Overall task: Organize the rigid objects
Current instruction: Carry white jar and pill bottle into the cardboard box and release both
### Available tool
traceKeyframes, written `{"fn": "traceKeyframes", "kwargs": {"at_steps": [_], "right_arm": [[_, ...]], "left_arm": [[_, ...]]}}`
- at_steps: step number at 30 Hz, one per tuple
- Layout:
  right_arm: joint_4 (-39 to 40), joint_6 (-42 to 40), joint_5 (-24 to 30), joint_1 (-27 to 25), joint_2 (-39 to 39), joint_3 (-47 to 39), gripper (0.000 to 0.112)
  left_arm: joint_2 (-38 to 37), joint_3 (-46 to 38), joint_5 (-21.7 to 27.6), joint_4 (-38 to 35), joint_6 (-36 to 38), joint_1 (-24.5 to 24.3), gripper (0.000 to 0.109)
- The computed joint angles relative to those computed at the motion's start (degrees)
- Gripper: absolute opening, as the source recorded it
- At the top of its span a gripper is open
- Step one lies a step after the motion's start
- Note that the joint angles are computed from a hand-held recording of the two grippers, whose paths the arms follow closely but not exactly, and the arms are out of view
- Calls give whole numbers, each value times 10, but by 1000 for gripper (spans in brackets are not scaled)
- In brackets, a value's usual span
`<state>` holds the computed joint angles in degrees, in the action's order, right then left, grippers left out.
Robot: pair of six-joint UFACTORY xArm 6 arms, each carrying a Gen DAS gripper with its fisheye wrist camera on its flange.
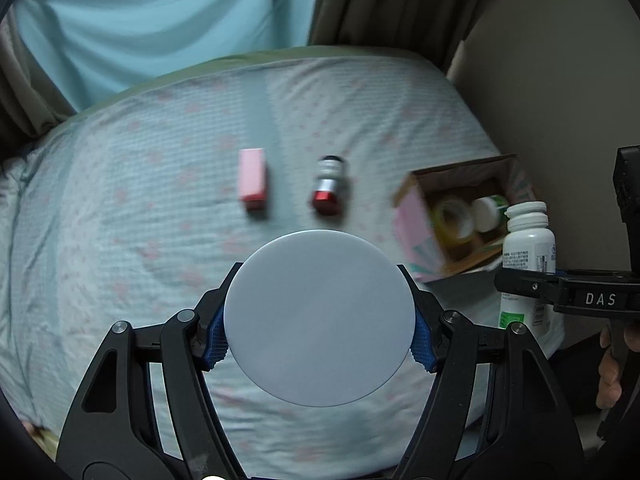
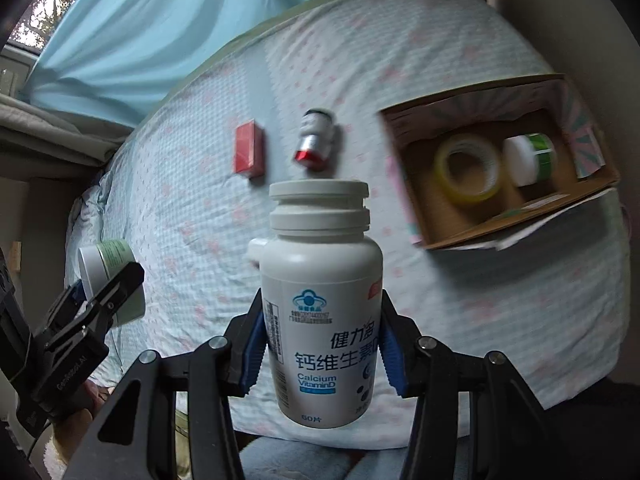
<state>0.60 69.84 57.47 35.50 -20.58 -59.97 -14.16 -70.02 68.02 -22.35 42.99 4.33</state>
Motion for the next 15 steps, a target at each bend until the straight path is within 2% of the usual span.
{"fn": "traceKeyframes", "kwargs": {"at_steps": [4, 8, 15], "right_arm": [[2, -53, 35, -52, -103, 72, 46], [30, -134, 73, -137, -188, 127, 46], [79, -294, 98, -306, -225, 172, 46]], "left_arm": [[-43, 40, -15, 20, -83, -90, 68], [-50, 50, -22, 32, -163, -173, 68], [-14, 54, -60, 74, -261, -292, 68]]}}
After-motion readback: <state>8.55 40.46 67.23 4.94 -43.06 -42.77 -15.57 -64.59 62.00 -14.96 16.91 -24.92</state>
